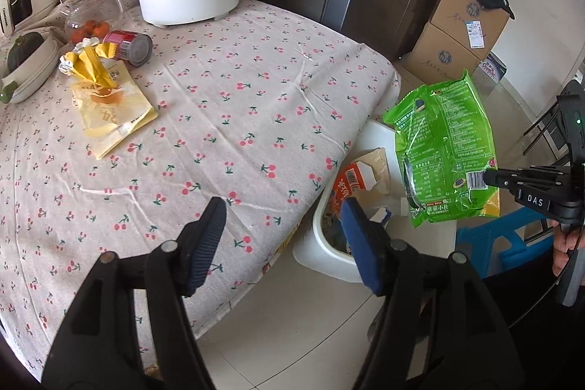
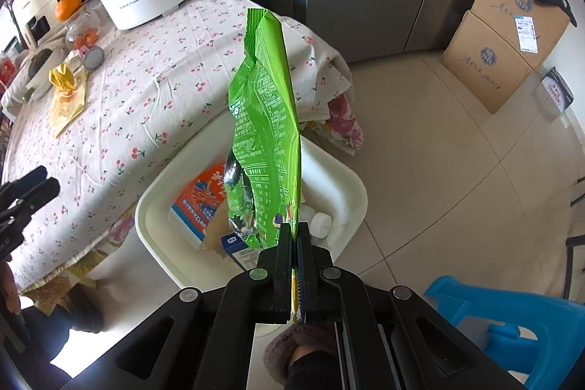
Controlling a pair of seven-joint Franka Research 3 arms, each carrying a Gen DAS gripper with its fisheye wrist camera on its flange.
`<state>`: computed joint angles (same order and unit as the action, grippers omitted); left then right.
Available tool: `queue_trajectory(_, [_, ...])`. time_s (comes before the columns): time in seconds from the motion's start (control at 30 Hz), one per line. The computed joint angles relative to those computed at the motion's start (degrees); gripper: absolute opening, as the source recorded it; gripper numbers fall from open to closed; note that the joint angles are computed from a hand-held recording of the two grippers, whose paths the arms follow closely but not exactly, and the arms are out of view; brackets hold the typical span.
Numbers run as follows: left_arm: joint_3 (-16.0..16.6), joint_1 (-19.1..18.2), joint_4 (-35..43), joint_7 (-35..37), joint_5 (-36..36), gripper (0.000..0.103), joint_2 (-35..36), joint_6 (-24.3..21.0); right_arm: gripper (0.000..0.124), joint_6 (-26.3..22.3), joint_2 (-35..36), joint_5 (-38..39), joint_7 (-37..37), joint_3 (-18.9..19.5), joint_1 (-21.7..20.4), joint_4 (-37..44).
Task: Collect trash
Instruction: 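Carry both snack bags over the white bin and open both tools, then move both tools back over the table toward the yellow bags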
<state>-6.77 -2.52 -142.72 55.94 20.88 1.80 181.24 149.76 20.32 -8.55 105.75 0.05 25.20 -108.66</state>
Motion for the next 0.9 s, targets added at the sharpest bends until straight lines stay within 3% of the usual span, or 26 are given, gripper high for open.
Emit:
queue_trajectory(0.07, [1.0, 0.2, -0.7, -3.4, 3.6, 0.068, -0.9, -0.2, 0.003, -1.7, 0.8, -2.3, 1.3, -0.8, 1.2, 1.2])
queue_trajectory(0.27, [1.0, 2.0, -2.4, -2.3, 1.0, 0.073, -2.2, -0.3, 0.006, -4.2, 2.1, -6.6, 4.1, -1.4, 3.0, 3.4])
queue_trajectory(0.37, [0.9, 3.5, -3.5, -5.3, 3.8, 0.080, -3.3, 0.1, 0.021, -3.6, 2.1, -5.9, 4.4, -0.8, 2.7, 3.5])
queue_trajectory(0.43, [0.9, 4.0, -4.3, -5.7, 3.9, 0.081, -4.1, 0.3, 0.046, -2.5, 1.7, -5.6, 4.7, -0.7, 2.7, 3.3])
queue_trajectory(0.47, [0.9, 4.3, -4.7, -5.6, 3.6, 0.082, -4.4, 0.3, 0.050, -2.0, 1.5, -5.8, 5.0, -0.8, 2.8, 3.1])
queue_trajectory(0.7, [0.3, 7.5, -7.4, -7.3, 4.4, 0.083, -7.1, -0.1, 0.054, -0.5, 1.2, -4.1, 3.6, 0.3, 2.8, 3.2])
queue_trajectory(0.9, [-1.6, 12.9, -9.9, -10.9, 7.8, 0.085, -9.4, -0.2, 0.064, 1.0, 1.9, -2.3, 2.0, 1.3, 3.5, 4.6])
